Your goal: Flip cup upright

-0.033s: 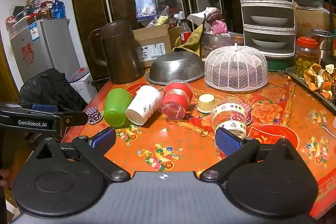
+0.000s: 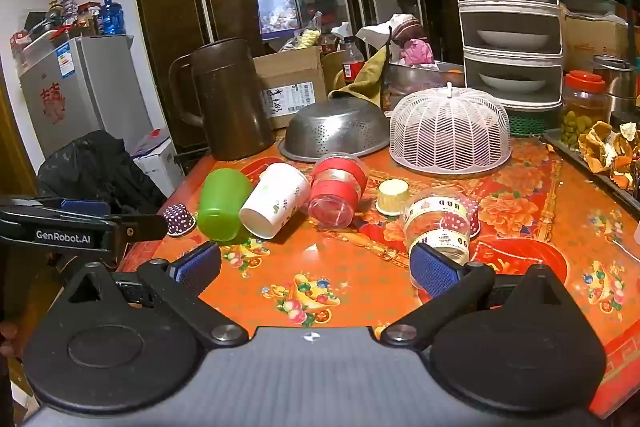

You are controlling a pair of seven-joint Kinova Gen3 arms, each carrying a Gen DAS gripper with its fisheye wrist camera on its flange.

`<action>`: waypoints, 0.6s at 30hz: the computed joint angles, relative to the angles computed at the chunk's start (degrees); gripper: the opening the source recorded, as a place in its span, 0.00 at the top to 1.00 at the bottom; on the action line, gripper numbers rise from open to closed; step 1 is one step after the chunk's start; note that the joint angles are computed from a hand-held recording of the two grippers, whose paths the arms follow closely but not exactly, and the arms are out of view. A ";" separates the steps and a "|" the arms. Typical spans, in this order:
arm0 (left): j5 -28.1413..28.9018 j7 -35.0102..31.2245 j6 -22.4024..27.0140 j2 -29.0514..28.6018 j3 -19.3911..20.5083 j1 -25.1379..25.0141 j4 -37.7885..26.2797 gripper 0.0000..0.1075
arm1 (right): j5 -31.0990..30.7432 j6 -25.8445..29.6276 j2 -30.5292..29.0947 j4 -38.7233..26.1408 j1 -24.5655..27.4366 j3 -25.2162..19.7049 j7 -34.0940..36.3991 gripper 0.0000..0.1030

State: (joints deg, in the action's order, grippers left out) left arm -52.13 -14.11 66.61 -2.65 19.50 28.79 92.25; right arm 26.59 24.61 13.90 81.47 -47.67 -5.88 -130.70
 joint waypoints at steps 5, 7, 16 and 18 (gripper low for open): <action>3.58 -3.18 0.54 0.08 -1.16 -0.46 -1.56 0.05 | 0.52 0.07 0.05 -0.04 -0.29 0.29 -0.65 0.01; 3.39 -3.46 1.37 0.74 -0.65 -0.55 -2.43 0.05 | 0.65 0.04 0.05 -0.08 -0.32 0.37 -0.88 0.01; 2.74 -2.48 1.97 1.20 -0.93 0.76 -2.27 0.05 | 0.75 0.40 -0.01 -0.41 -0.17 -0.01 -1.32 0.01; 2.97 -2.54 1.87 1.16 -1.07 0.79 -2.28 0.05 | 0.24 0.13 -0.13 -0.26 0.23 -0.17 -0.79 0.01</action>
